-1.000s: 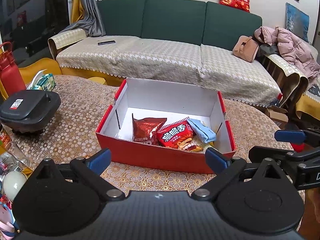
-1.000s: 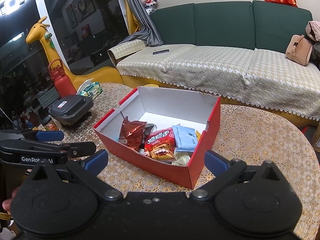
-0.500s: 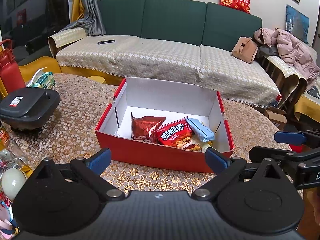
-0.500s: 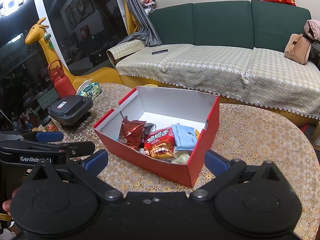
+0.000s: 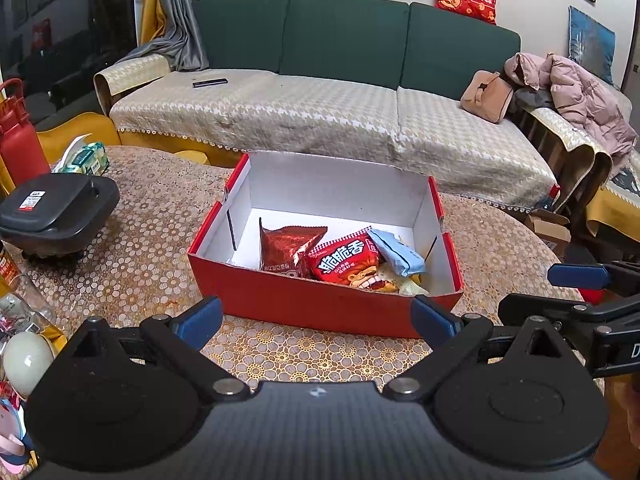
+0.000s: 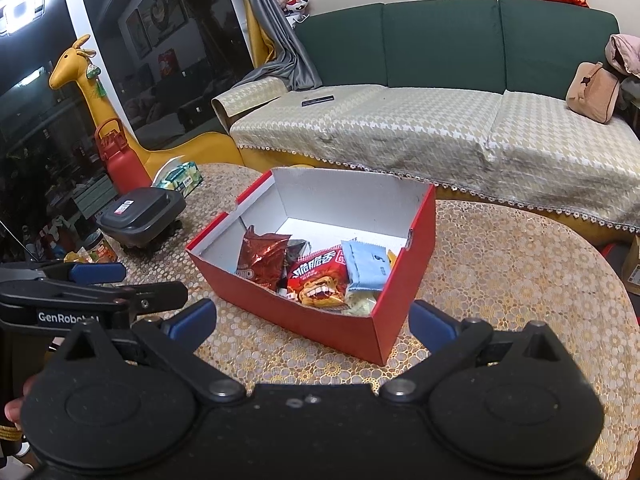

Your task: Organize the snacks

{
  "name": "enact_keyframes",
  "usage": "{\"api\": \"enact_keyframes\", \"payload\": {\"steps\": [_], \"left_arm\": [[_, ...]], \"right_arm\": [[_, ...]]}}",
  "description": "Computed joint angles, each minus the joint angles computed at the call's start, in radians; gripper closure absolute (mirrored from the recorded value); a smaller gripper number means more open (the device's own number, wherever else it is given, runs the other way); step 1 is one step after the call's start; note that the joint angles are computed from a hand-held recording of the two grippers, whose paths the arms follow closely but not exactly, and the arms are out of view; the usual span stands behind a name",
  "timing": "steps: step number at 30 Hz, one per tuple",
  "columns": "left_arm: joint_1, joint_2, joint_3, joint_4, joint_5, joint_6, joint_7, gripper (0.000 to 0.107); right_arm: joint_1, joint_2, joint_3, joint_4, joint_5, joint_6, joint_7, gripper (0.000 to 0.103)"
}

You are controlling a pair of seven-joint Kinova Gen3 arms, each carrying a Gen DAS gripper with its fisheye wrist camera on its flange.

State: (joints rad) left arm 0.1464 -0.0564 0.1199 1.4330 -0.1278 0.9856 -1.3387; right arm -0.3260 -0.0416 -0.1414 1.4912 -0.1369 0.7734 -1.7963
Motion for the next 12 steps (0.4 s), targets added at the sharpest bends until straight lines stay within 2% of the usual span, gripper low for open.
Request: {"api": "enact_keyframes", "payload": {"steps": [12], "left_arm": [[0.001,-0.023,0.006,0.016,0.003,0.010,0.007,0.007]], "right_arm": [[0.003,-0.028,0.001,0.032,-0.004,0.008,-0.013,0.000]]}}
